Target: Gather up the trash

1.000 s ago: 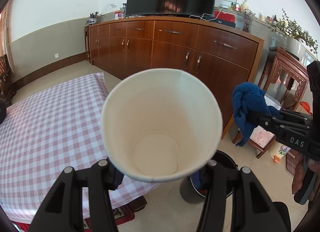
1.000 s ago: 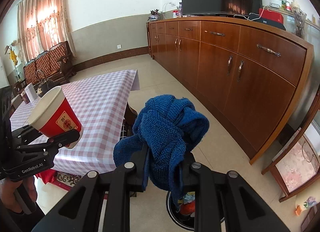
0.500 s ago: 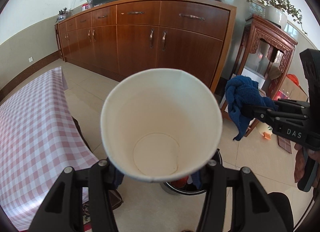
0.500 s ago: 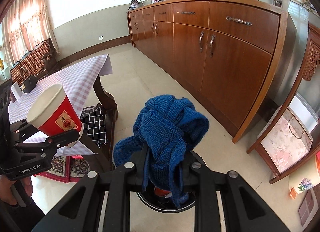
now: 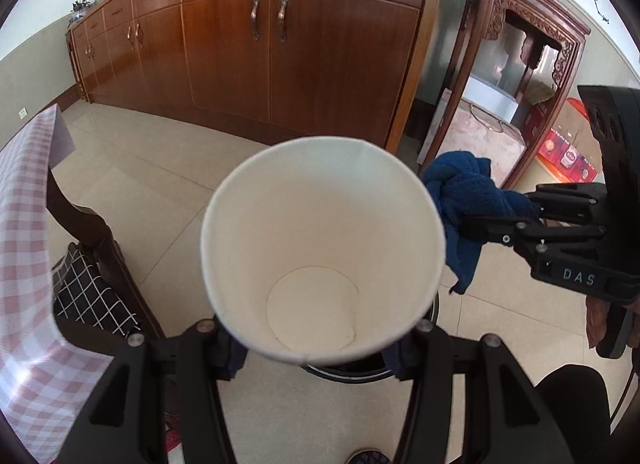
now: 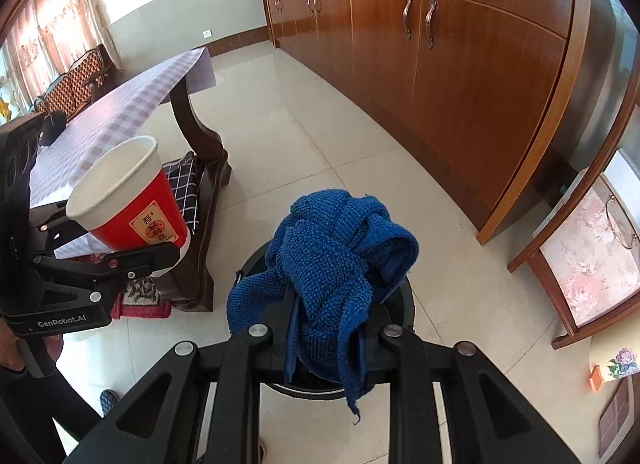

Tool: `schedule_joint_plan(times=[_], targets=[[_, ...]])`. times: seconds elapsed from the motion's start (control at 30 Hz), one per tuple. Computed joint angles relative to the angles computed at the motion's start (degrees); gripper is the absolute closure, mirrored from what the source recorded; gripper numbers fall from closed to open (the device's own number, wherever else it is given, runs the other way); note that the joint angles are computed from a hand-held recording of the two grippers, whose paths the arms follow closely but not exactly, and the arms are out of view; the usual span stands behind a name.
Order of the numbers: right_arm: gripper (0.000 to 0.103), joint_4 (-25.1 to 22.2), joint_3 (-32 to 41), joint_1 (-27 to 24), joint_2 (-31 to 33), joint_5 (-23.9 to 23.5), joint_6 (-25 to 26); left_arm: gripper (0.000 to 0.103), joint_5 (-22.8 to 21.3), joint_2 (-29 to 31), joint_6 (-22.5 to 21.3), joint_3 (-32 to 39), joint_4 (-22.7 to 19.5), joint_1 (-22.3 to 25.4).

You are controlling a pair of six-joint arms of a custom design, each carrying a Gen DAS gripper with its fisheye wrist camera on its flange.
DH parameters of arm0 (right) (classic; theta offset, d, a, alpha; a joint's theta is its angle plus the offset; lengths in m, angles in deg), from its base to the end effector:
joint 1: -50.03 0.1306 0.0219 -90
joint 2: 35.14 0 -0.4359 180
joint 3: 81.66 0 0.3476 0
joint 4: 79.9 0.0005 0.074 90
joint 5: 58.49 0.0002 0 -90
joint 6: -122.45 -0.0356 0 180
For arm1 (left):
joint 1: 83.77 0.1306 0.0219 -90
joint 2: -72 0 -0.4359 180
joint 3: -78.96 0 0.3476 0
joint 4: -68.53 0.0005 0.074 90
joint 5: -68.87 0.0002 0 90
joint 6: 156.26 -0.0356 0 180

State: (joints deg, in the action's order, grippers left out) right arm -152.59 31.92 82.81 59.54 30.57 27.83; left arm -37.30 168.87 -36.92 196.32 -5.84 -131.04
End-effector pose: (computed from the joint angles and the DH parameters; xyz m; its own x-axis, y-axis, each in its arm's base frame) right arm 0.3791 0.2442 0.5891 -0.7204 -0.3681 -0.5878 -0.4931 0.8679 0.0608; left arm 0.3213 -0.3339 0.5975 -0.7689 0.1388 -0.6241 0.2493 0.9640 -0.0927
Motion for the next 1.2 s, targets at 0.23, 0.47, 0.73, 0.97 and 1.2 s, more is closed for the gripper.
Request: schedule_joint_plan(times=[0.23,0.47,0.73,0.97,1.2], targets=[[0.079,-0.1,-3.4,-2.0,3.8,-3.7,5.8,0.048,5.8,3.3,-0.6,-2.9,1.6,1.8],[0.036,1.2,-8.0,-3.4,7.0,-1.5,8.9,0.016,6.9,5.3,1.6,-4.6,1.1,2.9],[0.000,4.4,-11.2,-4.2,3.7,3.7,1.9,0.004,1.0,2.5,5.4,-6.2,-1.3,3.1],[0.000,3.7,-8.8,-2.0,1.4,8.6,-1.6,0.004,-5.9,1.0,8.5,-3.0,-3.0,0.7],[0.000,1.2,-3.8,1.7,0.4,13.4,-5.1,0.004,-9.2,-0.9,8.8,0.4,-4.9,-1.0]])
